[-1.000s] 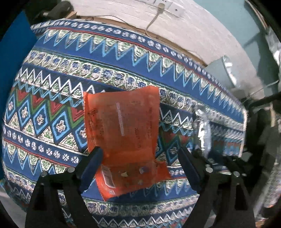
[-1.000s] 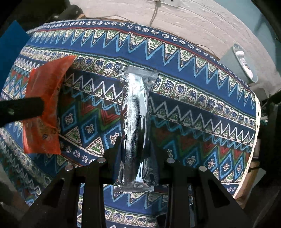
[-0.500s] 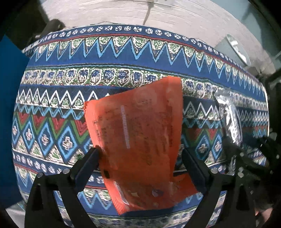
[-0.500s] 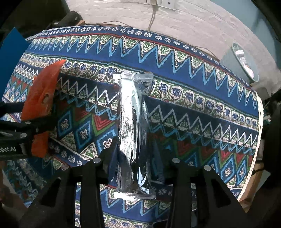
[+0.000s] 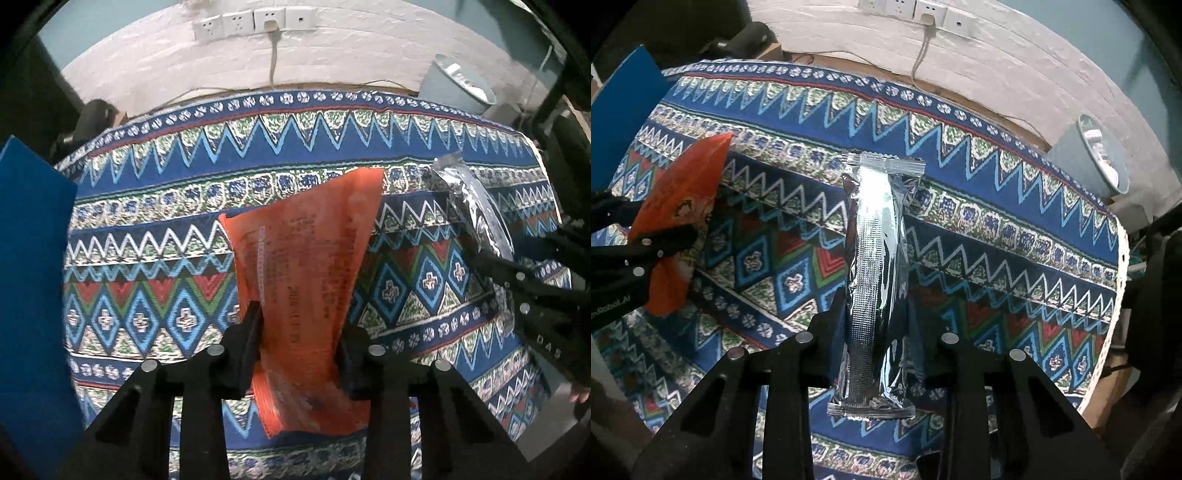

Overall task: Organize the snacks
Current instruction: 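Carry the orange bag and silver bar to the box and release them inside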

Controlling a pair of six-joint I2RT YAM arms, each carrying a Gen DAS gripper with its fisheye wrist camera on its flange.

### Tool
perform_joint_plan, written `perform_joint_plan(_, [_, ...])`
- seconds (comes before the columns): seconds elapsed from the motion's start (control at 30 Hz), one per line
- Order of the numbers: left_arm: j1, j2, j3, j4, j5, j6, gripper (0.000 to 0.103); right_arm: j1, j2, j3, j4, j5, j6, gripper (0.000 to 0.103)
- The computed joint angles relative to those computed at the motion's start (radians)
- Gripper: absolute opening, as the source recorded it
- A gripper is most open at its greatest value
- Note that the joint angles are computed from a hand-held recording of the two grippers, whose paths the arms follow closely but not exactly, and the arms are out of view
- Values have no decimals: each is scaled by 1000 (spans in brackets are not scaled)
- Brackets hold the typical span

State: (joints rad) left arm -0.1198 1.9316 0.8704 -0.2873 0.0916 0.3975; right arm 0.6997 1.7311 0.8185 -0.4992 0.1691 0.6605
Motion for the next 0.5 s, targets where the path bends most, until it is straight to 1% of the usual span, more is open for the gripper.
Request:
perform_joint_plan(0.2, [79, -109, -24, -33, 7, 110, 31, 69, -18, 80, -101, 36, 48, 29])
perform_joint_plan(0.23, [94, -132, -32, -36, 6, 129, 31, 58, -23, 80, -102, 38, 35, 29])
perform_joint_plan(0.3, [98, -175, -56, -35, 2, 140, 29, 68, -28, 107, -129, 47, 40, 29])
perform_joint_plan(0.5, [169, -280, -58, -73, 39, 215, 28, 88, -40, 196, -192, 67, 39, 29])
